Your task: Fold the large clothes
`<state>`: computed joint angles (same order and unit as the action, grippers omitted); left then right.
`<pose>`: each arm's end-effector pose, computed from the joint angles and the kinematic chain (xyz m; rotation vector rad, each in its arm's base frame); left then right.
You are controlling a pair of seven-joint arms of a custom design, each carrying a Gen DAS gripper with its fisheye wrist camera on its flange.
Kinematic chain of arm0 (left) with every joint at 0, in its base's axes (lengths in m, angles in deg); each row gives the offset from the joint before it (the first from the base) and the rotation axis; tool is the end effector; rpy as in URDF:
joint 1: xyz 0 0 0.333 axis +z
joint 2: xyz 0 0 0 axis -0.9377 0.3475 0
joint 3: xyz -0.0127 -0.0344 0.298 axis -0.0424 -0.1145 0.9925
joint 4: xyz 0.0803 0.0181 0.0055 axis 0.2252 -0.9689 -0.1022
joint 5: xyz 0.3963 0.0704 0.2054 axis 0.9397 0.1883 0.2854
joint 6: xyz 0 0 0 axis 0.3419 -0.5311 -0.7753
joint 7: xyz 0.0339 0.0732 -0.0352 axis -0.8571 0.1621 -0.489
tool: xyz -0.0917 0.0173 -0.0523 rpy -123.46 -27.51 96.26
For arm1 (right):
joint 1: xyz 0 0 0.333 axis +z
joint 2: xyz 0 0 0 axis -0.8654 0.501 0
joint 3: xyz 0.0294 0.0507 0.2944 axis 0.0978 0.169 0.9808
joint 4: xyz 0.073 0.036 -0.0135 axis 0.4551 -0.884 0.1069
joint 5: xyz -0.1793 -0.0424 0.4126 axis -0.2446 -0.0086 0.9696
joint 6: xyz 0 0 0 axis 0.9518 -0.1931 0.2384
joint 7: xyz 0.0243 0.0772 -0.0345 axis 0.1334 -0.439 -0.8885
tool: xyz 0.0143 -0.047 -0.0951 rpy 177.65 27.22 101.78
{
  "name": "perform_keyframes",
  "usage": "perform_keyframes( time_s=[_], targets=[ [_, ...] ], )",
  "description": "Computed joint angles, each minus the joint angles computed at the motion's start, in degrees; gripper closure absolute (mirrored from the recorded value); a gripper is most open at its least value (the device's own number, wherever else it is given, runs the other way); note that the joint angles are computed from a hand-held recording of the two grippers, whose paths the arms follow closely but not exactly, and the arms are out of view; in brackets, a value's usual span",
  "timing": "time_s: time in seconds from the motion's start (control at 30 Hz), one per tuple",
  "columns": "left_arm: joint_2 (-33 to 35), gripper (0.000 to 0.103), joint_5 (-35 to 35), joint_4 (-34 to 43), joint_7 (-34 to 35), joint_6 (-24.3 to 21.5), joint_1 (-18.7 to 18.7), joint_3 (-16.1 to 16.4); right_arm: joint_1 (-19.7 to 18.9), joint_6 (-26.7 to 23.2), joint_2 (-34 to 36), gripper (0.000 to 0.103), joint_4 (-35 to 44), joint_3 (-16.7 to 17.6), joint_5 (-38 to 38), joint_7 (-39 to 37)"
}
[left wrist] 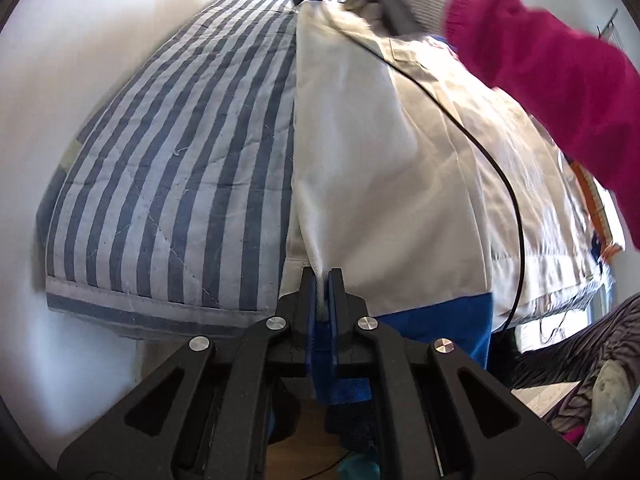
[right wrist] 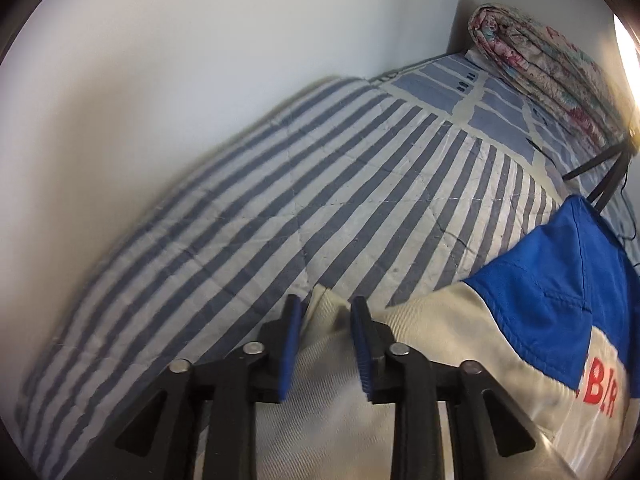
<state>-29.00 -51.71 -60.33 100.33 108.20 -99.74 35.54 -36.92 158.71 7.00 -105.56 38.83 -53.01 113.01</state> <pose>0.2883 -0.3865 0.5482 -2.0689 2.0658 -0.7613 0.6665 0.3519 0.5363 -2.3439 1.2845 -0.3905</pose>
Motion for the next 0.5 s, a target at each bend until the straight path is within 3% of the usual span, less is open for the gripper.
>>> perform_keyframes(
  time_s=[0.13, 0.23, 0.5],
  targets=[
    [-3.4, 0.098, 2.4, -1.0, -2.2, 0.0, 1.5, -0.9, -3.5, 2.8, -11.6, 0.075, -11.3, 0.8, 9.1, -5.7],
    [-4.8, 0.099, 3.8, -1.6, -2.7, 2.9, 1.5, -1.3, -5.0, 2.1, -23.1, 0.075, -22.4, -0.3, 17.6, -11.4],
    [2.7, 0.099, 0.0, 1.9, 5.4, 10.3, -3.2, 0.0, -3.0, -6.9, -48.5, 0.075, -47.8, -5.1, 25.4, -18.6]
  ],
)
